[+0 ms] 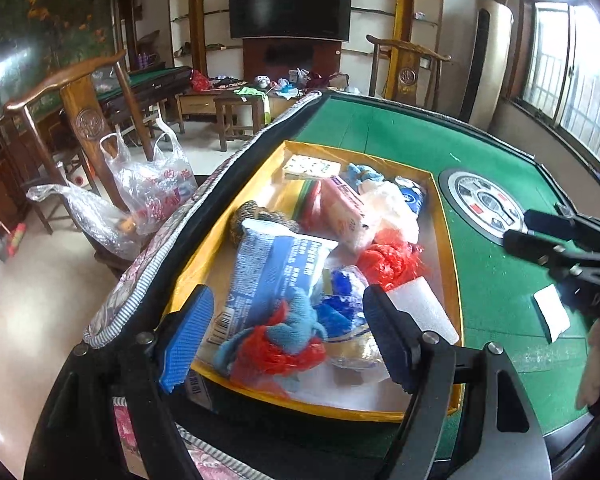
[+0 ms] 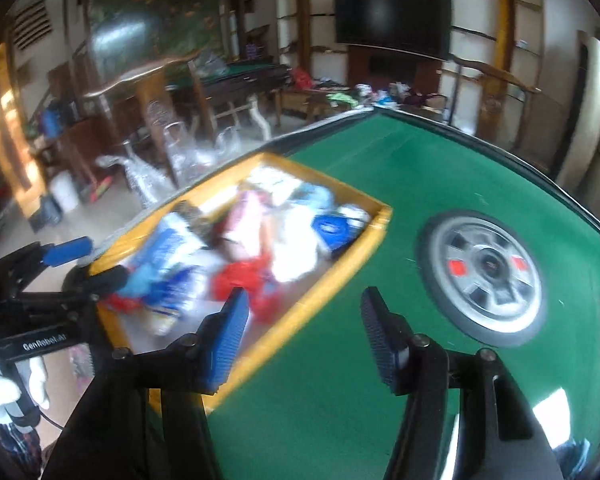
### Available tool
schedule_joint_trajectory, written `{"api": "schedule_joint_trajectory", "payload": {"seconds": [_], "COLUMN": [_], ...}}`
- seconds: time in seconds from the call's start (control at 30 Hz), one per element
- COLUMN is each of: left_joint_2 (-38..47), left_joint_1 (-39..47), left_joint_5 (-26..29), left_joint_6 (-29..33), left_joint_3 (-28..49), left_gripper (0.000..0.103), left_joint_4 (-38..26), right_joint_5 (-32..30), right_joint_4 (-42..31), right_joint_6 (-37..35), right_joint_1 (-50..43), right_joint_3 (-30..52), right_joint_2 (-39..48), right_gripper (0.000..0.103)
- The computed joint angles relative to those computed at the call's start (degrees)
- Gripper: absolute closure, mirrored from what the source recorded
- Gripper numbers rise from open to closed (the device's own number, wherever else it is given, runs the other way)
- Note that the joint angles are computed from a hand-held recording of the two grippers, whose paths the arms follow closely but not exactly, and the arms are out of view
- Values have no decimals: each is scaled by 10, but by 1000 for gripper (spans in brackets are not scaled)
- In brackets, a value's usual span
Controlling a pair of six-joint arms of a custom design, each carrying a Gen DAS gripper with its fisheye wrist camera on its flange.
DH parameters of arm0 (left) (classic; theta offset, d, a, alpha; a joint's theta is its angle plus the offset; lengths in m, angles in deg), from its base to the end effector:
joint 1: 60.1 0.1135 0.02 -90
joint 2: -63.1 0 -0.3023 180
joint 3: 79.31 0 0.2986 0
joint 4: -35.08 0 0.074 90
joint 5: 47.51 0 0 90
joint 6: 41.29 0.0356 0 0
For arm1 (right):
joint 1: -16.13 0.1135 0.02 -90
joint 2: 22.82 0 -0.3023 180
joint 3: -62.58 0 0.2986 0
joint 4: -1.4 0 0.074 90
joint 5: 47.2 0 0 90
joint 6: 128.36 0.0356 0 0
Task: Organize soft objects
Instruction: 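Move the right gripper back to the light blue cloth on the table, then grasp the light blue cloth with the right gripper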
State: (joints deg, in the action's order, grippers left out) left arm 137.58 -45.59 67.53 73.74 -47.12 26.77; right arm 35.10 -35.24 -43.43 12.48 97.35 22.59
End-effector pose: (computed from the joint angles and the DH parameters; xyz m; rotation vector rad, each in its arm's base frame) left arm 0.2240 0.0424 0.1217 0.4012 2.3213 -0.2063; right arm 0.1753 -0.0064 0.1934 -0.0924 2.3863 0.0892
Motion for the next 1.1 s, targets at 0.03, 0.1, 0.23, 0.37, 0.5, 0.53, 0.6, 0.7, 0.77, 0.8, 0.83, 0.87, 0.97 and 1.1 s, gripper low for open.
{"api": "schedule_joint_trajectory", "payload": {"seconds": [0.03, 0.1, 0.23, 0.37, 0.5, 0.53, 0.6, 0.7, 0.77, 0.8, 0.83, 0.87, 0.97, 1.1], "left_joint_2": [-5, -17, -52, -88, -117, -123, -125, -119, -125, -131, -135, -137, -136, -127], "left_joint_1": [-10, -33, -82, -130, -174, -185, -211, -243, -256, -259, -263, -266, -275, -292], "left_joint_5": [-9, -26, -62, -93, -119, -126, -144, -163, -164, -163, -161, -159, -156, -150], "left_joint_6": [-2, -5, -19, -33, -44, -47, -58, -72, -75, -75, -76, -76, -78, -91], "left_joint_3": [-3, -8, -23, -37, -45, -47, -50, -49, -50, -51, -52, -54, -54, -50], "left_gripper": [26, 26, 26, 26, 26, 26, 26, 26, 26, 26, 26, 26, 26, 26], "left_joint_4": [-1, -5, -12, -25, -39, -41, -39, -39, -47, -51, -53, -54, -56, -63], "right_joint_5": [-15, -55, -145, -222, -285, -296, -309, -314, -313, -312, -310, -310, -308, -294], "right_joint_4": [-10, -31, -60, -86, -107, -109, -109, -100, -90, -85, -79, -75, -75, -93], "right_joint_6": [-19, -60, -147, -238, -335, -353, -381, -418, -433, -436, -436, -434, -425, -424], "right_joint_1": [-39, -127, -312, -474, -632, -667, -719, -790, -827, -845, -863, -877, -909, -916], "right_joint_3": [-4, -6, 5, 22, 51, 61, 80, 100, 115, 125, 136, 146, 180, 216], "right_joint_2": [-12, -28, -12, 20, 80, 102, 150, 206, 242, 265, 286, 304, 358, 420], "right_gripper": [49, 49, 49, 49, 48, 48, 47, 47, 46, 46, 46, 46, 46, 45]}}
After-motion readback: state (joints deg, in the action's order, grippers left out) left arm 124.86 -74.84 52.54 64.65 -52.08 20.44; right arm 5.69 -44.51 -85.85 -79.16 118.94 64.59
